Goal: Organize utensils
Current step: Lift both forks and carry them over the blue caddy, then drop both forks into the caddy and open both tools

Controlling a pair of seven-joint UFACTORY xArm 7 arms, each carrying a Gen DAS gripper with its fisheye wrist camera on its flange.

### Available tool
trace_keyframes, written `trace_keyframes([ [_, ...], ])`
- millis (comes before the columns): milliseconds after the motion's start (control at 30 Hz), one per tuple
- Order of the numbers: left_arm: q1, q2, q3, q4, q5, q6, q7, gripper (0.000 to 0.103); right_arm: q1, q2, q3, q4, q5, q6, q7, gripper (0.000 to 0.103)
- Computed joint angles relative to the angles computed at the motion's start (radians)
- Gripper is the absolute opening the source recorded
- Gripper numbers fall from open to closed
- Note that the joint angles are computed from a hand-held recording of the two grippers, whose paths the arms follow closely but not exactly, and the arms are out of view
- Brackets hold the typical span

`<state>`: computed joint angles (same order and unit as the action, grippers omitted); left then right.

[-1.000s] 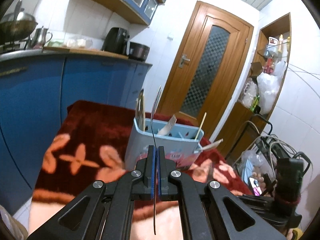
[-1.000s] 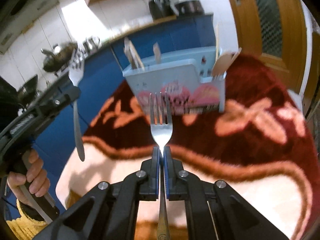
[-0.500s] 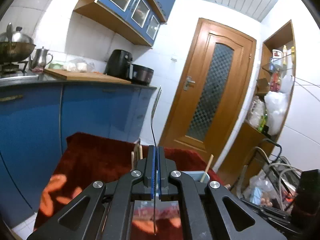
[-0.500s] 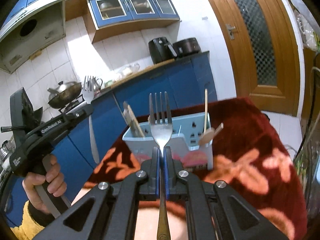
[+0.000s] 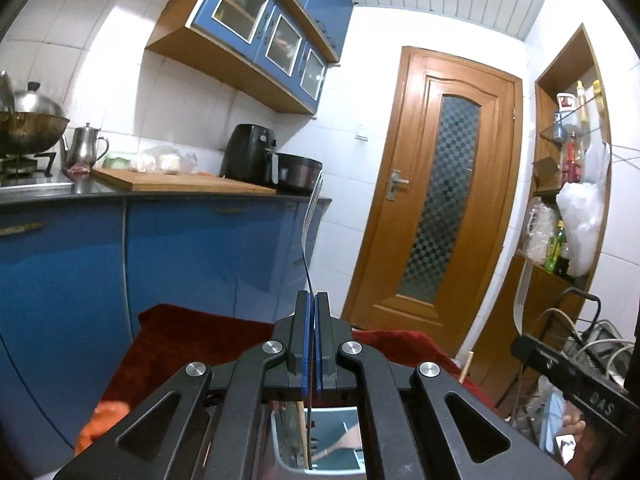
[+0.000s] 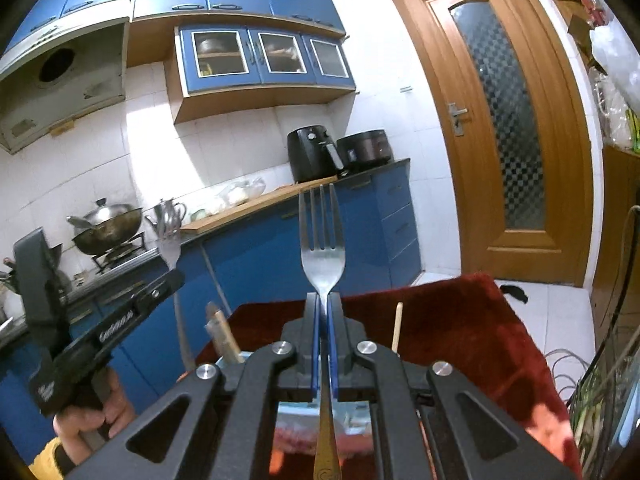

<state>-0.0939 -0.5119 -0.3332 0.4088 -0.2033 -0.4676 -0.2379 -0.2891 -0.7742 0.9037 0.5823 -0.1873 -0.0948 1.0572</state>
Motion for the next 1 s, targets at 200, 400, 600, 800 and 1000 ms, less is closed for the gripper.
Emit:
trace_keyframes([
  [200, 0.034, 0.096, -0.068, 0.013, -0.078, -0.116, 0.057, 0.002, -0.219, -0.035, 0.158, 0.035, 0.013, -0.091, 0.03, 0.005],
  [400, -0.019, 0.156, -0.074, -0.002, -0.156, -0.224, 0.149, 0.002, -0.325, -0.037, 0.258, 0.056, 0.017, -0.123, 0.021, 0.005],
  [600, -0.09, 0.187, -0.024, -0.007, -0.18, -0.241, 0.2, 0.002, -0.334, -0.028, 0.283, 0.042, 0.014, -0.131, 0.008, 0.005],
  [800, -0.142, 0.175, 0.021, -0.021, -0.195, -0.214, 0.219, 0.002, -0.275, 0.032, 0.247, 0.02, 0.009, -0.128, -0.021, 0.006],
  [1000, -0.148, 0.121, 0.026, -0.05, -0.168, -0.181, 0.213, 0.025, -0.221, 0.028, 0.21, -0.003, 0.034, -0.136, -0.032, 0.031],
])
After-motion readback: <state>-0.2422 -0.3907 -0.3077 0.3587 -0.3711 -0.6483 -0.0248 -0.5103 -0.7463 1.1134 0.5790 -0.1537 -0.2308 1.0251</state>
